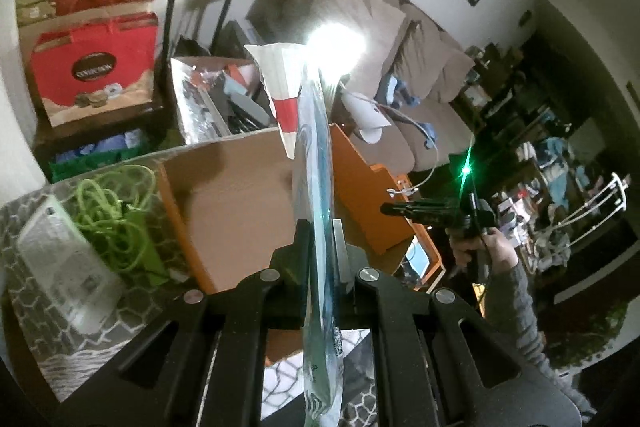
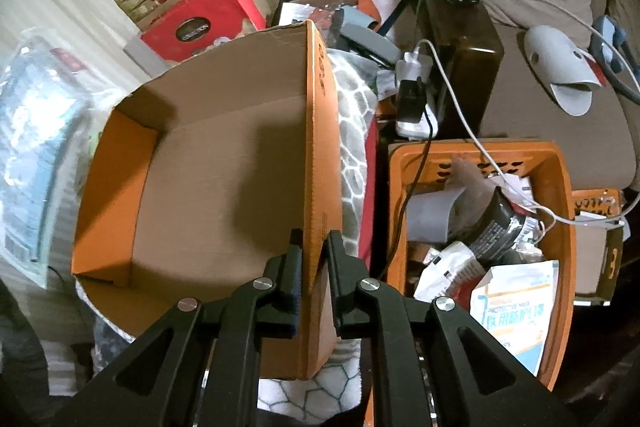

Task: Organize objects
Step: 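Carry the mask bag with the left gripper over the orange box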

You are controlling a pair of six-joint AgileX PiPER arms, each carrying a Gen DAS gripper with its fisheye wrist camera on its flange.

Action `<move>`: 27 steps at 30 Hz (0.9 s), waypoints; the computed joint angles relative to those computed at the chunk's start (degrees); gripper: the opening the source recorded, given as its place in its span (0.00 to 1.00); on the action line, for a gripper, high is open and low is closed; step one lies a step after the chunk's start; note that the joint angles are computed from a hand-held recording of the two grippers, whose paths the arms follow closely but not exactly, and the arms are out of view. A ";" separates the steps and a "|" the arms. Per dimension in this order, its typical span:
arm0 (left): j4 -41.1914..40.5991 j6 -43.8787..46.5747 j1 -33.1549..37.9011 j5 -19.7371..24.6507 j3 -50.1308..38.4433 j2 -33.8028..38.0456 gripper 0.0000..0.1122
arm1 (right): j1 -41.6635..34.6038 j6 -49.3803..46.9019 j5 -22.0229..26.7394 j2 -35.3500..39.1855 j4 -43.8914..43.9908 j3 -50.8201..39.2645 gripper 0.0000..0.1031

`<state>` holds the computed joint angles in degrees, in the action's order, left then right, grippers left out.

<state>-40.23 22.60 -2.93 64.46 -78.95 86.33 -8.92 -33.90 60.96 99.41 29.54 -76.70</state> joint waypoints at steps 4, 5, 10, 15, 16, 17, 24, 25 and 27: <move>-0.45 -1.07 -2.33 -2.15 -0.83 3.44 0.07 | -0.62 -1.26 0.71 0.36 1.09 -0.21 0.11; -0.20 -1.41 -2.62 -2.66 -1.18 4.21 0.07 | -0.63 -1.38 0.59 0.24 1.07 -0.04 0.11; 7.51 -7.47 -6.23 -6.64 -3.27 7.64 0.07 | -0.27 -0.96 0.25 0.01 0.58 0.15 0.11; 11.37 -10.88 -7.46 -7.96 -2.66 9.97 0.07 | -0.51 -0.79 0.43 0.29 0.88 -0.10 0.11; 12.09 -11.65 -7.86 -8.49 -2.20 10.42 0.07 | -0.59 -0.83 0.45 0.28 1.02 -0.03 0.11; 12.70 -12.29 -8.24 -8.90 -1.83 10.70 0.07 | -0.66 -0.89 0.46 0.31 1.08 -0.05 0.11; 17.34 -18.35 -13.18 -11.81 -2.04 12.85 0.07 | -0.36 0.02 0.49 0.16 0.54 -0.12 0.11; 18.46 -19.69 -14.03 -11.96 -2.58 13.17 0.07 | -0.24 0.24 0.52 0.18 0.46 -0.24 0.11; 21.43 -23.76 -16.37 -12.25 -3.69 13.87 0.07 | -0.23 0.24 0.54 0.20 0.48 -0.28 0.11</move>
<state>-18.81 -1.16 -19.30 52.22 -82.64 100.20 -9.15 -33.66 61.50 99.61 30.02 -76.98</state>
